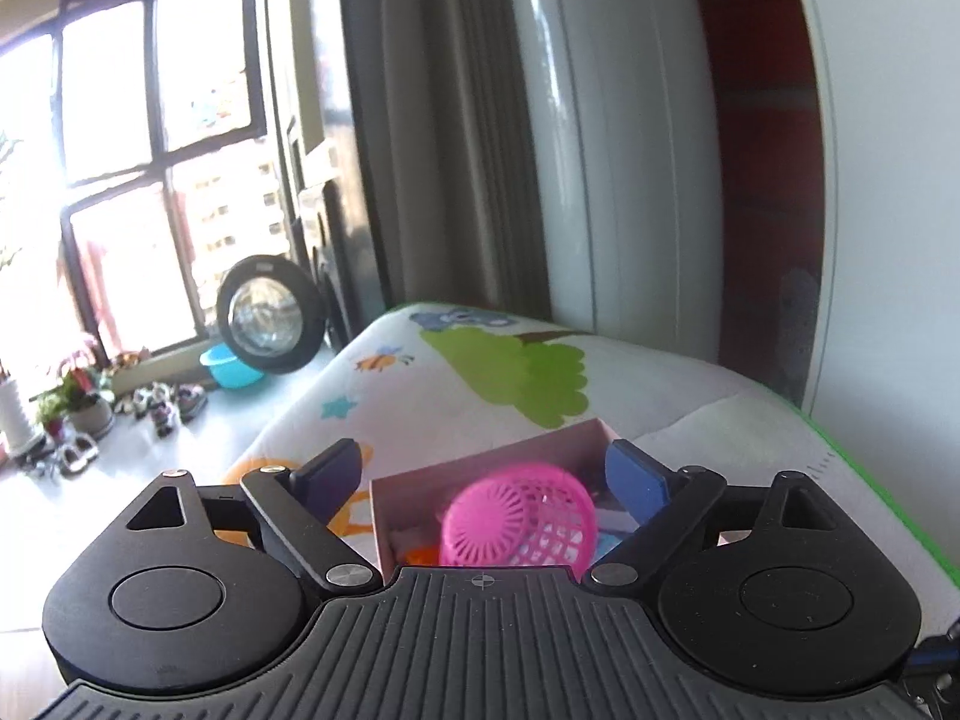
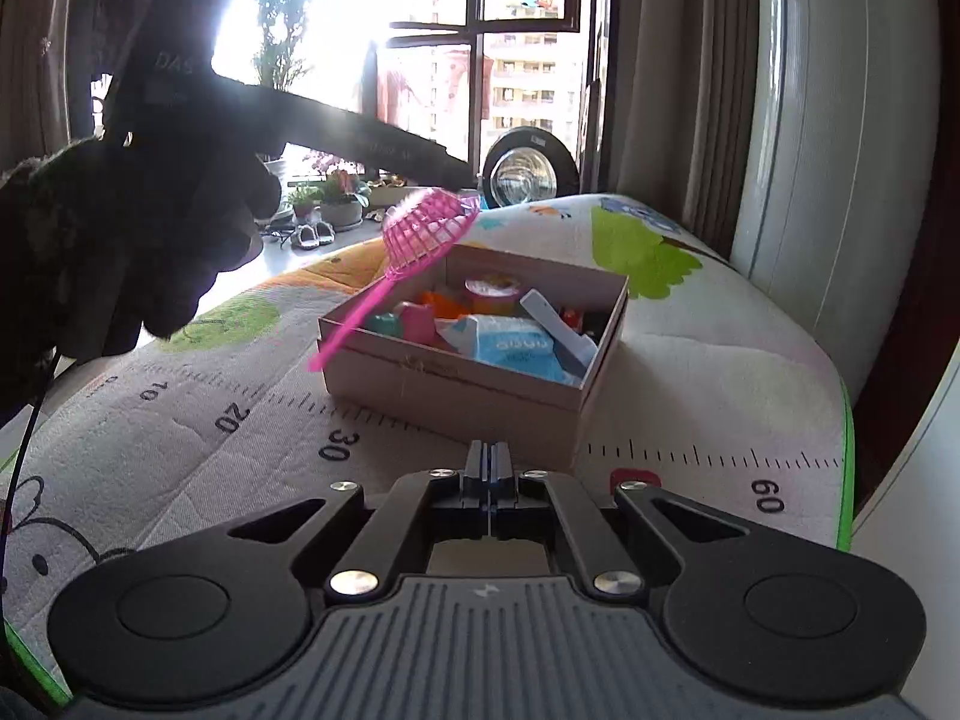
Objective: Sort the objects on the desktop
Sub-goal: 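Carry the strainer into the box with the left gripper while the right holds the teal piece, then carry the teal piece over the box with the right gripper and release it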
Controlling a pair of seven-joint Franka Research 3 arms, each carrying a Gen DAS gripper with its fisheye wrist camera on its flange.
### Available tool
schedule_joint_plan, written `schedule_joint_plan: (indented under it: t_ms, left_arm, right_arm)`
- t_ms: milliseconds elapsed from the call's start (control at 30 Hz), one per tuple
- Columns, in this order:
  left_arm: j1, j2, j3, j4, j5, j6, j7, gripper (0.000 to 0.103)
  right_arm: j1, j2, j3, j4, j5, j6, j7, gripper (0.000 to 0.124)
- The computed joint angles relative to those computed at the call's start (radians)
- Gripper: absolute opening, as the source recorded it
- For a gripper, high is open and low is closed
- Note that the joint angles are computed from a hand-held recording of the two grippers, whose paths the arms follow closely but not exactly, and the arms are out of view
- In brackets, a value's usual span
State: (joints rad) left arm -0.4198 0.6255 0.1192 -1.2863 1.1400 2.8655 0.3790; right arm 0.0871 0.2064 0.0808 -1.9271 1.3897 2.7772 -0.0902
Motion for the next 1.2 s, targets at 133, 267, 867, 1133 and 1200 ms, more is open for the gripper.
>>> schedule_joint_plan:
  t_ms: [133,267,867,1133,1200]
  left_arm:
    - [-0.015,-0.092,0.032,-0.165,0.076,0.035,-0.14,0.097]
    - [0.005,-0.206,-0.015,-0.384,0.127,0.02,-0.199,0.099]
    - [0.122,-0.286,-0.148,-0.61,0.35,0.096,-0.548,0.1]
    - [0.163,-0.269,-0.185,-0.593,0.482,0.137,-0.684,0.1]
    - [0.17,-0.269,-0.194,-0.595,0.515,0.132,-0.721,0.101]
  right_arm:
    - [-0.011,0.001,-0.03,-0.022,-0.134,-0.026,0.139,0.012]
    - [-0.031,-0.013,-0.045,-0.064,-0.276,-0.09,0.293,0.044]
    - [-0.003,-0.013,0.055,-0.071,-0.273,0.099,0.18,0.011]
    - [0.063,0.22,0.034,0.36,-0.294,0.139,0.27,0.056]
    - [0.1,0.318,-0.015,0.493,-0.429,0.088,0.47,0.061]
